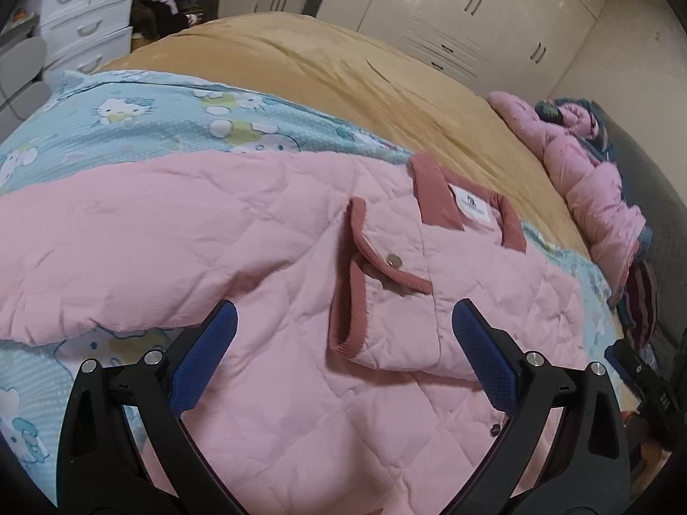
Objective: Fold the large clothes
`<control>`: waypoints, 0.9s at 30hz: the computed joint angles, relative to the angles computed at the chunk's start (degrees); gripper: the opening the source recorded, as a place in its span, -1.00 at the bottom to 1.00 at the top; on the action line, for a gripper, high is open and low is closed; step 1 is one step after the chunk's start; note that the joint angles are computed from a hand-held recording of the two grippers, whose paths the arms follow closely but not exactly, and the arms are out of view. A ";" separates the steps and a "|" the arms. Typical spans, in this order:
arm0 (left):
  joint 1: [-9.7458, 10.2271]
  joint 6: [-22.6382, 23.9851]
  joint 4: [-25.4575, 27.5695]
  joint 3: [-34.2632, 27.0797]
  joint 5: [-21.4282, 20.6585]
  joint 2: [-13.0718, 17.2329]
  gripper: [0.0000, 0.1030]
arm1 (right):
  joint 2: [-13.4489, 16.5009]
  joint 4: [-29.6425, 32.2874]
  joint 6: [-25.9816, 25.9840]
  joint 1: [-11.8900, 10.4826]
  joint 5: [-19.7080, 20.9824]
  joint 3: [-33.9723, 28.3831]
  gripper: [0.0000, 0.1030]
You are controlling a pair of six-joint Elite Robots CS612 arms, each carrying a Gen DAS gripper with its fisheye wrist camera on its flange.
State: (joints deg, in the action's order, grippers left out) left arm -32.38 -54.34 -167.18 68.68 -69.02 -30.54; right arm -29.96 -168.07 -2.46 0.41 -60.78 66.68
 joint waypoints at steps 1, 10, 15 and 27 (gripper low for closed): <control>0.03 -0.25 -0.39 0.45 0.23 -0.27 0.82 | -0.06 -0.02 -0.28 0.24 0.35 -0.09 0.92; -0.44 -3.47 2.94 4.05 8.56 -3.17 0.82 | -0.31 1.13 -3.74 2.91 2.90 -1.59 0.92; 0.04 -7.40 4.09 5.96 9.19 -4.31 0.82 | -0.25 2.53 -5.50 4.20 4.78 -2.70 0.92; 0.69 -28.55 17.38 11.33 15.95 -8.59 0.82 | 0.04 7.31 -11.99 7.51 7.64 -5.51 0.92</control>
State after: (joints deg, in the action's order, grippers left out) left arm -31.69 -82.89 -149.80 80.01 -53.07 -39.13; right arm -29.92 -160.76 -14.44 7.92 -53.14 61.18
